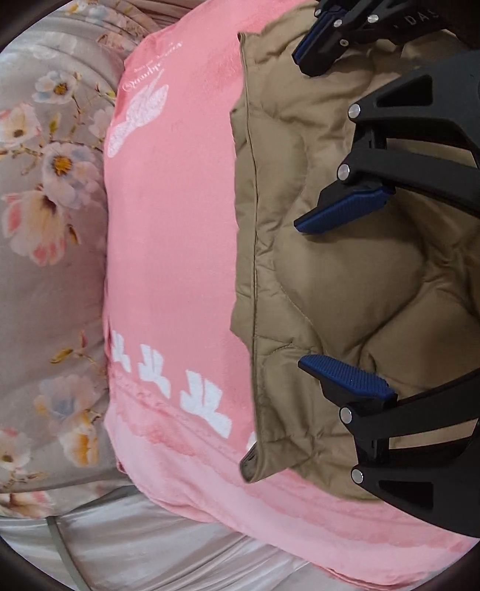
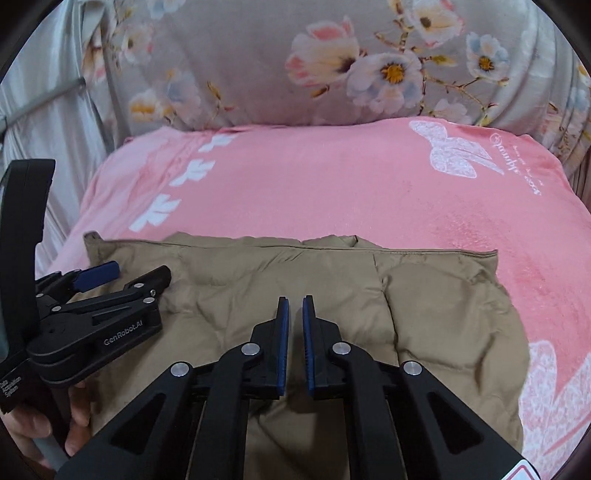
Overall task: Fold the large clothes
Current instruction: 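Grasp the jacket hem with both grippers side by side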
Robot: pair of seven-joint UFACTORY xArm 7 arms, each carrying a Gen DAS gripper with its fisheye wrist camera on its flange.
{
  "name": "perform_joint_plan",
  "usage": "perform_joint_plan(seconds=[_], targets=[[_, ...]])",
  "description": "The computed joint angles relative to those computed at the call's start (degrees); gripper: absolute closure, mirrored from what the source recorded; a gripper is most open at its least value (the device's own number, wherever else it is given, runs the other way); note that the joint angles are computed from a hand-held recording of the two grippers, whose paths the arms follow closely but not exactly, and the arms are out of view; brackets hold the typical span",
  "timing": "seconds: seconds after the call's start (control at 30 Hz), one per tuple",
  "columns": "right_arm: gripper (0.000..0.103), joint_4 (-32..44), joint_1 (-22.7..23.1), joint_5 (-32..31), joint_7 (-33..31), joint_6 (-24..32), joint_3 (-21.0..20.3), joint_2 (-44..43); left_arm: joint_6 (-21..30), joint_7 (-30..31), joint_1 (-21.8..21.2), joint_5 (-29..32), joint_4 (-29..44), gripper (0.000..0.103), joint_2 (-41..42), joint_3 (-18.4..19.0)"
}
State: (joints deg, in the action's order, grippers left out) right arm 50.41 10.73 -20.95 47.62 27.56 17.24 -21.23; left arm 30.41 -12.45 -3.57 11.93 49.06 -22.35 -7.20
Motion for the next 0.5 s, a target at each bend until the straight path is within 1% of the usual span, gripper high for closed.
perform_joint_plan(seconds=[0.03,0.13,0.2,0.4,0.5], targets=[[0.097,0.9,-1.1,-1.3,0.8,0.2,0.6,1.4,-0.4,-0.3,0.0,-0.1,-0.2,0.036,0.3,0.0],[0.097,2.2,-1.3,-1.7,1.2,-0.4,-0.6,4.3,-0.9,-0.4,0.1,-0.5,1.3,0.036,2.9,0.5],[0.100,3.2,-1.5,-2.5,1.8,-0.6,-1.2,6.2,-1.3,-1.3,0.5,0.3,2.2,0.036,4.3,0.2],[0.101,4.7,-0.5,-4.1,3.3,-2.6,-3.1,10.7,-3.5,-5.5,1.3,4.7,3.8,0.034,8.2,-0.7],[0.101,4.1,0.2,-3.6,3.4,-4.7,-4.4,11.5,-4.6,-7.5,1.2,6.4,3.4,0.033,8.6,-0.8]])
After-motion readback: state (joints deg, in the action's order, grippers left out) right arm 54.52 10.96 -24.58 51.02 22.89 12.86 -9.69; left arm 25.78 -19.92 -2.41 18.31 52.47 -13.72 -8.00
